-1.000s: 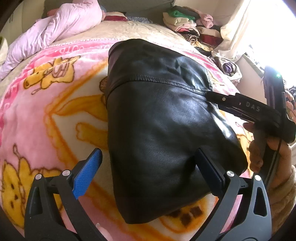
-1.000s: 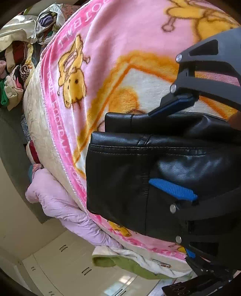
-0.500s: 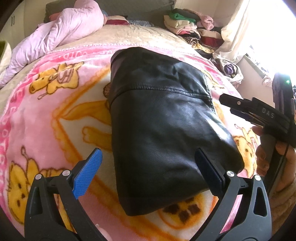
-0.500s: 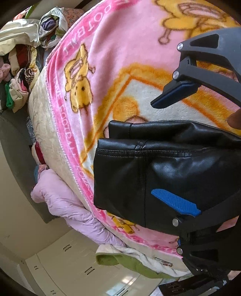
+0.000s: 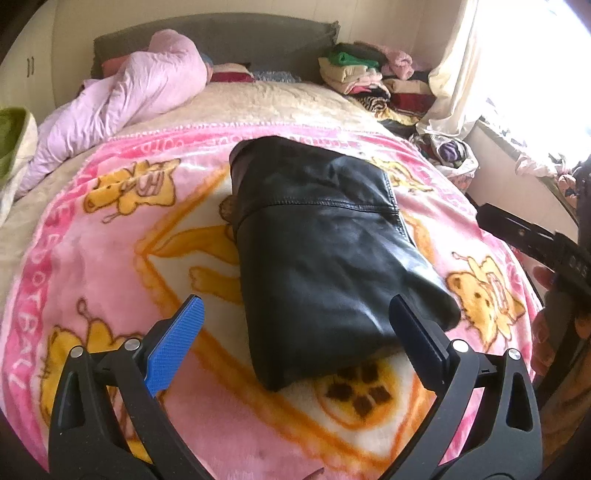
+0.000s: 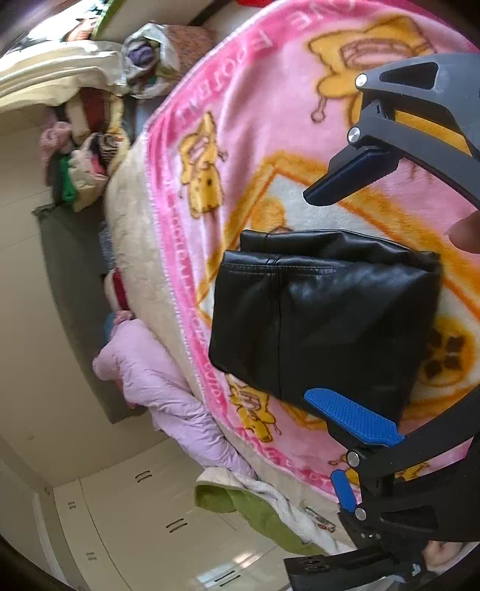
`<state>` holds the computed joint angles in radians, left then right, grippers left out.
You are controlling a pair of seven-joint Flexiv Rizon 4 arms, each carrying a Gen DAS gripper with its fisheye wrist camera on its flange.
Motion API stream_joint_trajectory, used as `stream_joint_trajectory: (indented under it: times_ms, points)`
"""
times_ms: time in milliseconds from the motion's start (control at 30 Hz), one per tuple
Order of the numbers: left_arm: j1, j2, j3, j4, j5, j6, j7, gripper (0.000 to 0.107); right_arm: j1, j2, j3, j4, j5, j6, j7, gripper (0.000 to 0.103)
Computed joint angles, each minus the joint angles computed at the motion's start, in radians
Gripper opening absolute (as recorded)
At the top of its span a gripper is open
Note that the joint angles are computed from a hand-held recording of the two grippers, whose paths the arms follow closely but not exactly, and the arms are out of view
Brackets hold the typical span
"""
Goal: Fold large clothes
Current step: 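Open both grippers and lift them away from the folded jacket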
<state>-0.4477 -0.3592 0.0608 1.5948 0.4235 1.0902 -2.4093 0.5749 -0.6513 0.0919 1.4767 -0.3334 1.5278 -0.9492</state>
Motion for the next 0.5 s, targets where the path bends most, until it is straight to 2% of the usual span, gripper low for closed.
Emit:
stream_joint_trajectory:
  times_ms: [133, 300, 500]
  points:
    - [-0.024, 0.037, 0.014, 0.038, 0.051, 0.015, -0.055, 0.094, 0.097, 0.067, -0.127, 0.122, -0.020, 0.095, 0.063, 0.099]
    - [-0.036, 0.078, 0.010, 0.079, 0.118, 0.022, -0.125, 0.094, 0.304, 0.137, -0.372, 0.280, -0.012, 0.198, 0.129, 0.099]
    - [-0.037, 0.118, -0.011, 0.124, 0.193, 0.013, -0.195, 0.094, 0.550, 0.164, -0.616, 0.408, 0.089, 0.243, 0.096, 0.099]
